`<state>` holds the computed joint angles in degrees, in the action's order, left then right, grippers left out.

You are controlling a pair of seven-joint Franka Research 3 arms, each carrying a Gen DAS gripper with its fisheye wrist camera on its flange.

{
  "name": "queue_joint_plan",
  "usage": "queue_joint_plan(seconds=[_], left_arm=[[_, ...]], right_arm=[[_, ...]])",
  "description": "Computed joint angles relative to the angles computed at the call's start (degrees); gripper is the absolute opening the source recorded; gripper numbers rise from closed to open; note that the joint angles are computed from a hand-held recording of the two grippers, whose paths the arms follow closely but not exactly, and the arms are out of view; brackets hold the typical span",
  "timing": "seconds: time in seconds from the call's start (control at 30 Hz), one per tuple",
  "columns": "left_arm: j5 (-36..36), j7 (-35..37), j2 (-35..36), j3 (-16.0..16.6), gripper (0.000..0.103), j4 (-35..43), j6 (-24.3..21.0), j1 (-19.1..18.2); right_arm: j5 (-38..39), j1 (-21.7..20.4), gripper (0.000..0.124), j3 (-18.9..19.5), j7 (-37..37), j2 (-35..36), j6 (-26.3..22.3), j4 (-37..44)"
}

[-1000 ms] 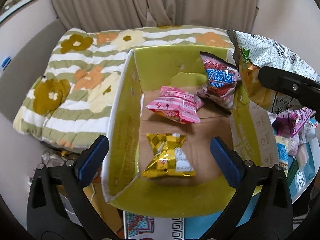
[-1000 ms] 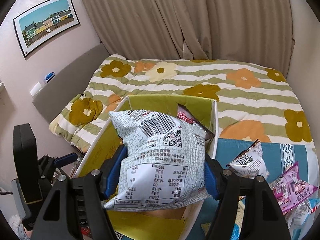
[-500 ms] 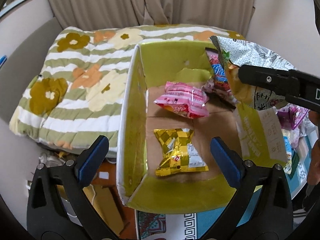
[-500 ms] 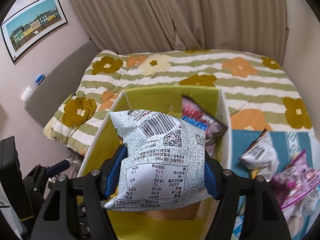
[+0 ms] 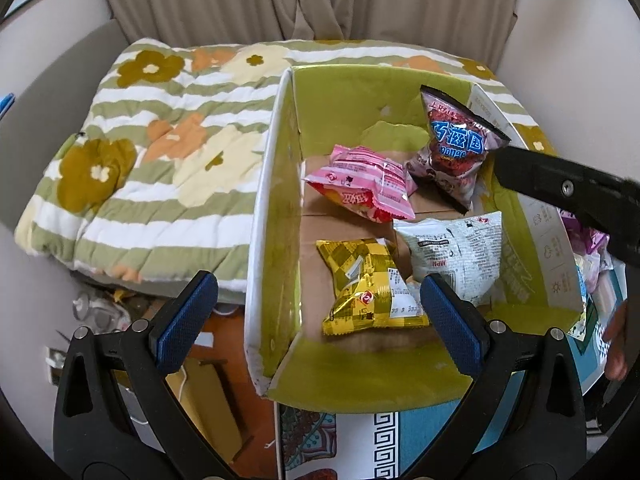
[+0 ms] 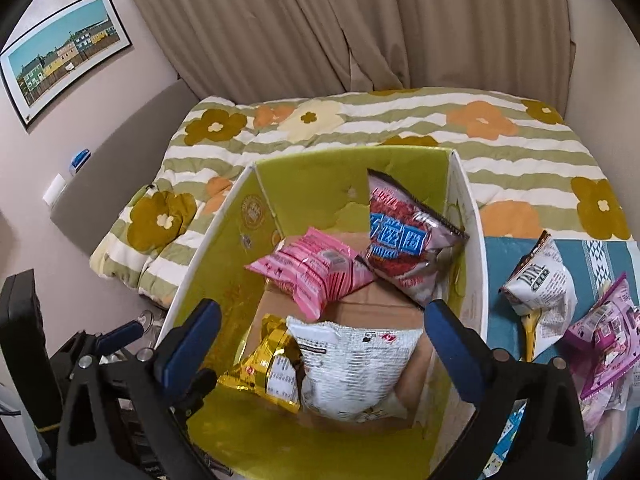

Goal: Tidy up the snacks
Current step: 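Move both tools back over the remaining snack bags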

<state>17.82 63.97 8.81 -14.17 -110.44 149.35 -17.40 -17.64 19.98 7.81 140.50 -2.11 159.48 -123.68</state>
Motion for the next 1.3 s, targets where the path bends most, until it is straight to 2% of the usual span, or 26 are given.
queue_joint_plan(seconds=[0.33,0.63,0.87,1.03,1.3], left_arm=[[4.3,-4.7,-1.9,-0.2,0.101,0.2,-0.3,-1.7],[11.1,-14.0,-4.7,-1.4,0.101,0.5,-3.3,-4.3],[16.6,-23.0,-5.4,-3.1,0.101,1.9,-5.5,-6.9],[19.5,-28.4,-3.7,-4.5,0.101,4.5,-7.0,-10.0],[22.7,-33.2,1.0,-5.6,0.101,9.3,-8.9,-16.1]], right_arm=[[-2.0,-1.0,0.101,1.3,-3.0,-4.4,-2.7,-2.0],[0.4,-4.9,0.101,3.1,-6.7,-13.1,0.4,-8.9],[3.0,-9.1,0.101,4.2,-12.3,-23.4,1.1,-16.2],[7.3,-10.9,0.101,2.5,-18.3,-33.1,-0.4,-23.1],[12.5,-14.9,0.101,-1.0,-26.5,-47.4,-3.7,-33.2]])
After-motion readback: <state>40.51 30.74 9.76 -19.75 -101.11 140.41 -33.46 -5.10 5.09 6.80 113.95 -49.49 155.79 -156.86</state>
